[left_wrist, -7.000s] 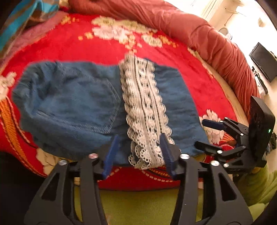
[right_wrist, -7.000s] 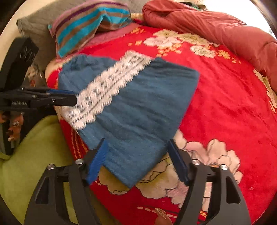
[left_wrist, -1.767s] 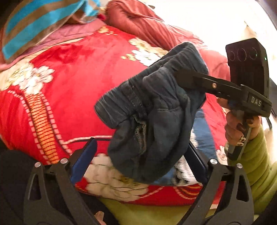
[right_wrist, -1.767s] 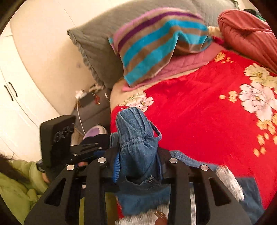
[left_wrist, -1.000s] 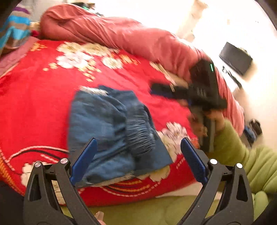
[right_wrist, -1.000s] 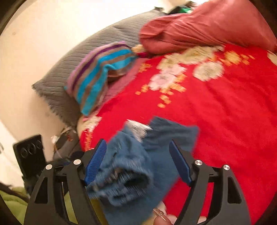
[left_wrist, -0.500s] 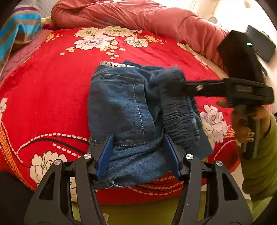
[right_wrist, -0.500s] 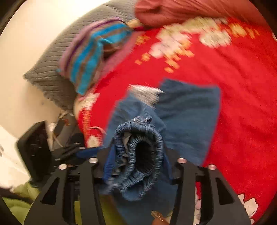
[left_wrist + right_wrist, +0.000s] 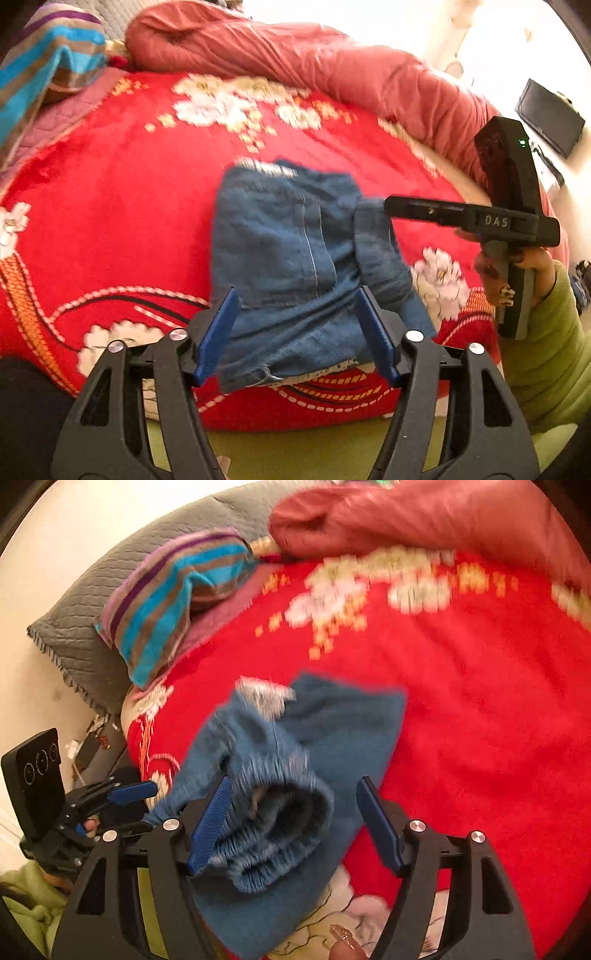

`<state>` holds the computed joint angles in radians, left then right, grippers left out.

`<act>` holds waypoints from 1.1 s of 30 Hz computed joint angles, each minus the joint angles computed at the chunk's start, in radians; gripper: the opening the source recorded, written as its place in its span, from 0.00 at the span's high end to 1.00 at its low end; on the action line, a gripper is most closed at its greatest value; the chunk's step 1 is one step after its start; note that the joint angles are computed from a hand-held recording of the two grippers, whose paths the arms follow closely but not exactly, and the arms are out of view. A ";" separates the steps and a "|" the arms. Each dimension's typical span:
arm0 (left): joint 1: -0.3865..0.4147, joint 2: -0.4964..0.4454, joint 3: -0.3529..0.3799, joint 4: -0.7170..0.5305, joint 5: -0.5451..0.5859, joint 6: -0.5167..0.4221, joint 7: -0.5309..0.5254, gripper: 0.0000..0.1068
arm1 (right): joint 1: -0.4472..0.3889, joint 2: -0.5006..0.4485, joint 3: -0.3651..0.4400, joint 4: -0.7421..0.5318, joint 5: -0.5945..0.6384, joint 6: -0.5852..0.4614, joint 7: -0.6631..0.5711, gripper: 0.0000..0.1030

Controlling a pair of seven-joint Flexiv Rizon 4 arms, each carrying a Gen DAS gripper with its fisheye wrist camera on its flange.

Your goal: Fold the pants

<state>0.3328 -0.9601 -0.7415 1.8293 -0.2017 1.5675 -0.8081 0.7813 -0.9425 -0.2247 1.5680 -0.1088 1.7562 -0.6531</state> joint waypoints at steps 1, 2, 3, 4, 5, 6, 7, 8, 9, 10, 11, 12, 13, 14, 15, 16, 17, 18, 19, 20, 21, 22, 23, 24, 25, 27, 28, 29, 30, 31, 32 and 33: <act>0.003 0.001 -0.004 0.002 0.002 0.002 0.002 0.63 | -0.008 0.000 0.002 -0.017 -0.017 -0.008 -0.014 0.33; -0.001 0.005 0.001 0.001 0.003 -0.007 0.002 0.67 | -0.026 -0.004 0.017 -0.056 -0.053 -0.044 -0.036 0.33; -0.018 0.011 0.020 -0.006 0.000 -0.032 0.002 0.74 | -0.044 -0.017 0.032 -0.096 -0.080 -0.075 -0.049 0.33; -0.036 0.017 0.039 -0.013 -0.003 -0.057 0.009 0.81 | -0.069 -0.030 0.060 -0.138 -0.116 -0.112 -0.071 0.33; -0.058 0.026 0.063 -0.018 -0.007 -0.078 0.017 0.82 | -0.106 -0.054 0.107 -0.202 -0.160 -0.171 -0.101 0.35; -0.089 0.039 0.098 -0.025 -0.010 -0.105 0.027 0.82 | -0.141 -0.076 0.156 -0.256 -0.189 -0.228 -0.127 0.37; -0.127 0.054 0.141 -0.030 -0.008 -0.123 0.036 0.82 | -0.178 -0.104 0.216 -0.319 -0.212 -0.295 -0.161 0.40; -0.150 0.061 0.166 -0.031 -0.010 -0.127 0.046 0.82 | -0.217 -0.143 0.287 -0.397 -0.229 -0.374 -0.212 0.45; -0.163 0.066 0.179 -0.030 -0.015 -0.129 0.058 0.81 | -0.243 -0.180 0.347 -0.469 -0.231 -0.455 -0.263 0.46; -0.164 0.068 0.180 -0.028 -0.027 -0.129 0.068 0.81 | -0.254 -0.205 0.381 -0.521 -0.220 -0.517 -0.301 0.46; -0.156 0.067 0.172 -0.024 -0.042 -0.131 0.081 0.81 | -0.270 -0.244 0.434 -0.597 -0.205 -0.612 -0.358 0.53; -0.150 0.065 0.164 -0.022 -0.058 -0.136 0.092 0.81 | -0.281 -0.270 0.475 -0.641 -0.182 -0.652 -0.404 0.69; -0.146 0.063 0.160 -0.022 -0.075 -0.140 0.100 0.81 | -0.290 -0.295 0.508 -0.680 -0.145 -0.662 -0.444 0.74; -0.147 0.063 0.161 -0.023 -0.089 -0.144 0.106 0.81 | -0.288 -0.296 0.509 -0.688 -0.138 -0.661 -0.445 0.80; -0.146 0.061 0.158 -0.023 -0.101 -0.145 0.114 0.81 | -0.276 -0.289 0.483 -0.685 -0.132 -0.649 -0.435 0.87; -0.144 0.061 0.155 -0.022 -0.111 -0.147 0.122 0.81 | -0.260 -0.278 0.447 -0.674 -0.132 -0.624 -0.424 0.91; -0.145 0.061 0.154 -0.021 -0.119 -0.148 0.130 0.81 | -0.240 -0.271 0.404 -0.668 -0.140 -0.594 -0.418 0.98; -0.146 0.061 0.155 -0.022 -0.127 -0.147 0.136 0.80 | -0.223 -0.269 0.374 -0.675 -0.143 -0.598 -0.416 0.98; -0.147 0.061 0.155 -0.024 -0.135 -0.151 0.141 0.80 | -0.209 -0.275 0.349 -0.693 -0.147 -0.620 -0.410 0.98; -0.145 0.061 0.152 -0.024 -0.144 -0.153 0.147 0.80 | -0.196 -0.295 0.329 -0.735 -0.159 -0.679 -0.410 0.98; -0.143 0.059 0.149 -0.025 -0.152 -0.157 0.152 0.80 | -0.186 -0.319 0.317 -0.778 -0.164 -0.735 -0.410 0.98; -0.139 0.059 0.144 -0.023 -0.161 -0.157 0.157 0.80 | -0.181 -0.337 0.311 -0.808 -0.163 -0.769 -0.410 0.98; -0.137 0.060 0.141 -0.020 -0.168 -0.157 0.161 0.80 | -0.179 -0.359 0.308 -0.839 -0.157 -0.794 -0.408 0.98; -0.136 0.061 0.140 -0.018 -0.174 -0.155 0.165 0.80 | -0.178 -0.365 0.304 -0.847 -0.149 -0.792 -0.405 0.98; -0.135 0.062 0.139 -0.017 -0.178 -0.156 0.169 0.80 | -0.181 -0.364 0.302 -0.839 -0.135 -0.775 -0.395 0.98; -0.135 0.064 0.139 -0.016 -0.186 -0.158 0.176 0.80 | -0.179 -0.357 0.290 -0.820 -0.122 -0.747 -0.370 0.99; -0.137 0.065 0.141 -0.015 -0.190 -0.158 0.178 0.80 | -0.178 -0.359 0.287 -0.824 -0.120 -0.744 -0.362 0.99; -0.141 0.066 0.143 -0.016 -0.193 -0.159 0.179 0.80 | -0.175 -0.350 0.276 -0.802 -0.119 -0.724 -0.345 0.98; -0.142 0.067 0.144 -0.016 -0.196 -0.159 0.181 0.80 | -0.172 -0.348 0.270 -0.799 -0.122 -0.722 -0.333 0.97; -0.143 0.068 0.145 -0.015 -0.199 -0.159 0.183 0.80 | -0.170 -0.335 0.260 -0.776 -0.125 -0.704 -0.317 0.97; -0.144 0.069 0.145 -0.013 -0.202 -0.158 0.184 0.80 | -0.169 -0.328 0.258 -0.764 -0.127 -0.693 -0.306 0.93; -0.145 0.070 0.145 -0.013 -0.204 -0.158 0.185 0.80 | -0.166 -0.315 0.246 -0.741 -0.131 -0.675 -0.283 0.88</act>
<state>0.1883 -0.8906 -0.5961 1.8160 -0.4060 1.4095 -0.6227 0.6155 -1.2579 0.0210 0.8270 -0.2394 1.0813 -0.9364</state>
